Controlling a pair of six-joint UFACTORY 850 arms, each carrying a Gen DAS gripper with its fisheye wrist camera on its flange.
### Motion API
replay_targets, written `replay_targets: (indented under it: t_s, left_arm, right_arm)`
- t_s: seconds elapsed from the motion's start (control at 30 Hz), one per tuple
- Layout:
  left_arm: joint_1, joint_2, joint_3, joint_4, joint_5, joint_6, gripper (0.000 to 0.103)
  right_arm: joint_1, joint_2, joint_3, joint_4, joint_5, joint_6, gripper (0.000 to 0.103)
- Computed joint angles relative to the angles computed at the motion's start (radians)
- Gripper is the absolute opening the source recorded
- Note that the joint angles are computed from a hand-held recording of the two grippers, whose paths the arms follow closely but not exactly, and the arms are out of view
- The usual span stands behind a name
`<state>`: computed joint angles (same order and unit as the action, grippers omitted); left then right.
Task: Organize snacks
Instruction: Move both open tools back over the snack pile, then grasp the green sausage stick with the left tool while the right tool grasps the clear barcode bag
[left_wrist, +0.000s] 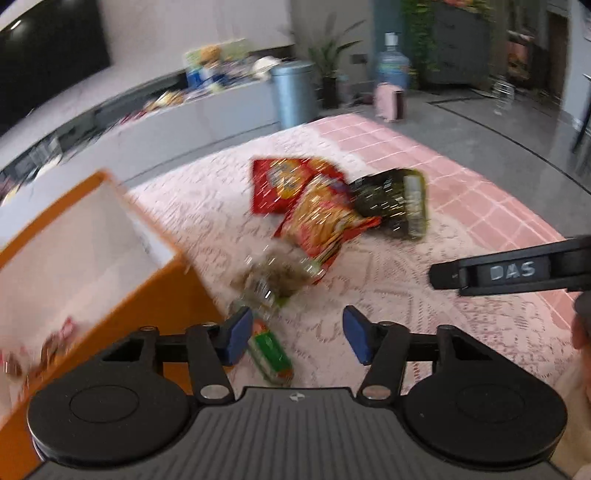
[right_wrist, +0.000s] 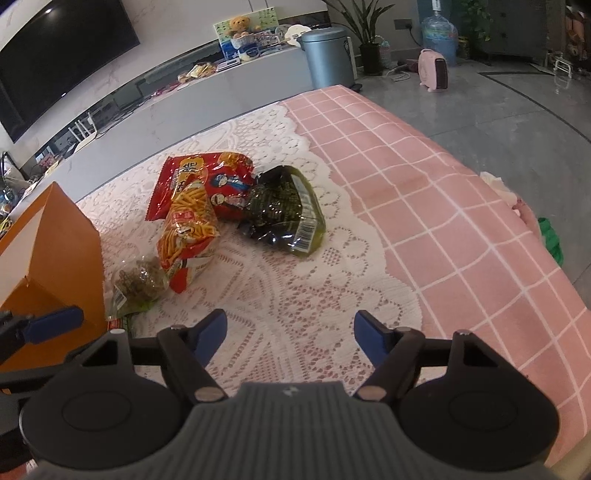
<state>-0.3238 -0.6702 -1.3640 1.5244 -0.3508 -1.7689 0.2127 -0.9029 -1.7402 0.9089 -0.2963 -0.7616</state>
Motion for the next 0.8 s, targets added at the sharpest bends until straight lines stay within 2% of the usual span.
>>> replay_targets:
  t_s: [0.1, 0.27, 0.37, 0.47, 0.63, 0.7, 0.8]
  left_arm:
    - [0.013, -0.014, -0.008, -0.117, 0.007, 0.021, 0.047]
    - [0.033, -0.027, 0.002, -0.090, 0.034, -0.108, 0.047]
    - [0.034, -0.039, -0.005, -0.080, 0.020, -0.144, 0.045]
    - [0.036, -0.051, -0.018, -0.097, 0.009, -0.156, 0.041]
    - [0.032, -0.063, -0.027, -0.078, -0.006, -0.181, 0.040]
    - [0.027, -0.066, -0.030, -0.069, -0.019, -0.188, 0.035]
    - [0.026, -0.065, -0.029, -0.077, -0.016, -0.174, 0.032]
  right_arm:
    - [-0.001, -0.007, -0.010, -0.001, -0.016, -0.002, 0.074]
    - [0.003, -0.010, -0.012, 0.009, -0.026, -0.037, 0.074]
    - [0.003, -0.016, -0.019, 0.006, -0.038, -0.041, 0.074]
    - [0.003, -0.019, -0.024, 0.001, -0.045, -0.039, 0.074]
    - [0.005, -0.024, -0.031, 0.006, -0.058, -0.057, 0.073]
    - [0.006, -0.023, -0.028, 0.043, -0.067, -0.111, 0.071]
    - [0.005, -0.018, -0.019, 0.115, -0.080, -0.205, 0.068]
